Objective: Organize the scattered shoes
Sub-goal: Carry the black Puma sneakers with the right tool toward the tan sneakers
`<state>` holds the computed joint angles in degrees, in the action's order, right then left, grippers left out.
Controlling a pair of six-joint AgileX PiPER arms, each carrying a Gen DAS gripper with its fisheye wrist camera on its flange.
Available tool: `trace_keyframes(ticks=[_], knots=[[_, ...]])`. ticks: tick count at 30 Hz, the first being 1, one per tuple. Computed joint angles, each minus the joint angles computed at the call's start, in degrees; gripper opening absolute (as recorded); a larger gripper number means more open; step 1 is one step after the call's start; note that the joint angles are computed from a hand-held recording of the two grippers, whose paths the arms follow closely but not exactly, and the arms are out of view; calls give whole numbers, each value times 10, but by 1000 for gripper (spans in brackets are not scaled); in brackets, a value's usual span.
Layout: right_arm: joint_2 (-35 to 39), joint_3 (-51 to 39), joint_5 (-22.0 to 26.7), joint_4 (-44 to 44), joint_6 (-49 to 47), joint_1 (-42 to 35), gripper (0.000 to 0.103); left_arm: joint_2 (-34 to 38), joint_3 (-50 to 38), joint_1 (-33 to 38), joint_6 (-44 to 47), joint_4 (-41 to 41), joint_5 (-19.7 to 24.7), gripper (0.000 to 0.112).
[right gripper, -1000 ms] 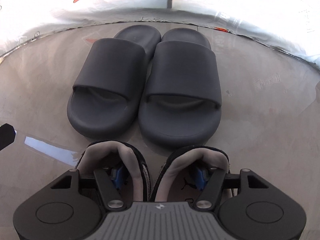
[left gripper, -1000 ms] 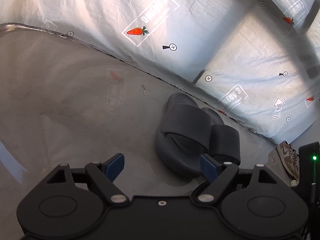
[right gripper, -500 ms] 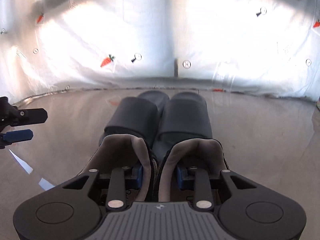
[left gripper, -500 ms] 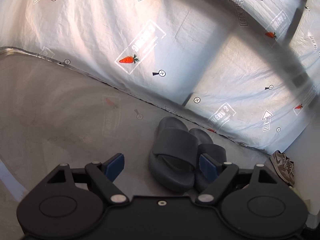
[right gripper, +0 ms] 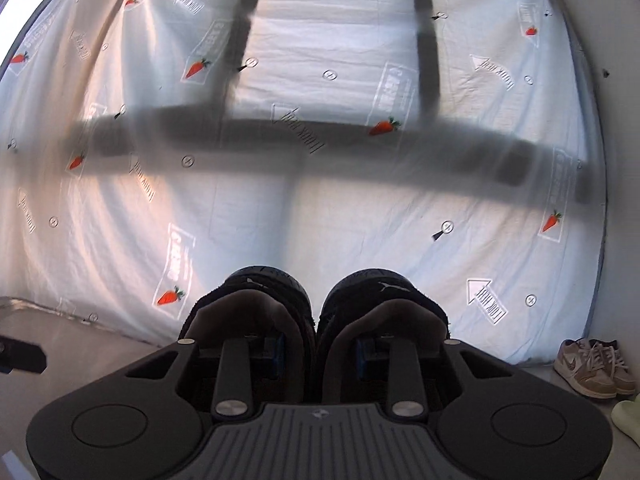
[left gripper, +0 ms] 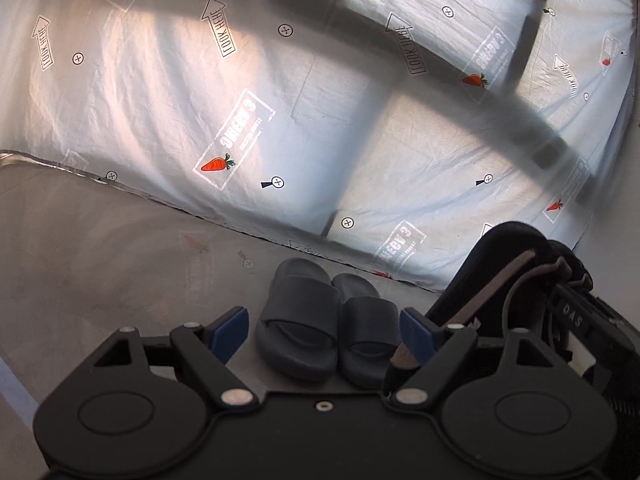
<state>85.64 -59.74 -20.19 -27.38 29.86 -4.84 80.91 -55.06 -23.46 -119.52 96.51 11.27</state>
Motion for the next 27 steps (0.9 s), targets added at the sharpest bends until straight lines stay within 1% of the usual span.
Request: trace_keyframes(ticks=[1,2,3,4,5,7,8,11,14,18,19,22,26,27], knots=[[6,-13,-1,-5,9,-13,33,-3,4,-10,0,-5,12,83],[16,-33,0,-10,21,-27,33,-2,2,-27,23,-33,33,83],[24,-50,-1,-27,44,-43,33,3,-10,-44,68,-83,52,83],[29,-59,-6,-49,71,-59,33,9,-20,-59,92,-110,70,83],[32,-67,-10,-64,90,-76,33,13,-26,-69,95,-114,78,83],[38,-83,-19,-93,123,-114,34,34,-46,-99,62,-89,103,83],[37,-83,-29,-121,147,-139,34,45,-57,-113,50,-81,114,83],[40,-86,-63,-237,238,-217,34,89,-101,-159,12,-77,147,83],[59,-102,-96,-339,318,-285,34,135,-153,-194,18,-89,156,83],[91,-120,-144,-405,352,-360,34,215,-256,-235,100,-159,174,83],[104,-129,-155,-419,357,-379,34,232,-279,-244,105,-165,178,83],[158,-176,-178,-473,399,-427,34,287,-353,-271,128,-185,201,83],[240,-248,-206,-524,426,-477,34,378,-491,-298,203,-257,231,83],[258,-267,-209,-535,434,-486,34,406,-537,-304,237,-287,240,83]])
